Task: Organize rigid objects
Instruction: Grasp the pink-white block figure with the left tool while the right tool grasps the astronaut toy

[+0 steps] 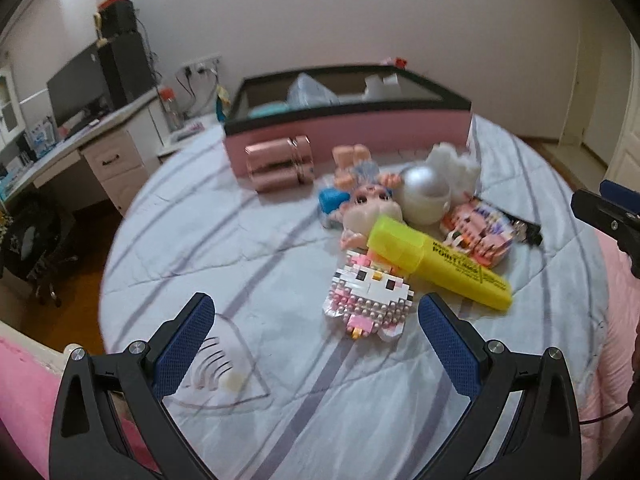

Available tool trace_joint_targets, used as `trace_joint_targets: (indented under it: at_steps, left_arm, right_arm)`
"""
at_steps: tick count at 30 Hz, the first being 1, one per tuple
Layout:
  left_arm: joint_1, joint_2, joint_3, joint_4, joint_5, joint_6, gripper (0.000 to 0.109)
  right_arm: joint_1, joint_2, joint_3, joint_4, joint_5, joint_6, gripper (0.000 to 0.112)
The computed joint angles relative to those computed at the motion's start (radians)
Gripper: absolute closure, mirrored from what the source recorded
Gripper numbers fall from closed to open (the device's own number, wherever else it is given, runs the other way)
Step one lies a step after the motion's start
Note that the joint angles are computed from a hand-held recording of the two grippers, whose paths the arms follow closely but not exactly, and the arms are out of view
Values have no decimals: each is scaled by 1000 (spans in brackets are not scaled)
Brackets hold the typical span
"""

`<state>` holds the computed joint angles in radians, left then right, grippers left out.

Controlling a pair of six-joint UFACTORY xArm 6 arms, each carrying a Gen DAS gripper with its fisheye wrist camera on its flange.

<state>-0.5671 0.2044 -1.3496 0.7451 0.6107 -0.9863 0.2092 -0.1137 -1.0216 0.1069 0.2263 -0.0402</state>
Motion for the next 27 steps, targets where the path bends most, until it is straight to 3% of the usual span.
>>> trace_joint_targets:
  at_steps: [4, 6, 8, 11, 21, 27]
  left_arm:
    - [6, 79, -86, -71, 34, 89, 6]
    - [16, 92, -95, -86, 7, 98, 9]
    - [31, 90, -81, -127, -54, 116, 37]
    - [41, 83, -63, -142, -105, 122, 64]
    - [58, -13, 36, -1, -49, -55, 64]
    - [83, -25, 57, -5, -41, -72, 63]
  right_arm:
    - [-2, 33, -22, 25, 25, -28, 9]
    - [-4, 44, -29, 33, 35, -38, 9]
    - [-6, 53, -37, 40, 43, -44, 9]
    - [-5, 67, -50, 68, 56, -73, 9]
    - [17, 121, -111, -18, 66, -7, 9]
    - [58, 231, -269, -15, 139, -18, 9]
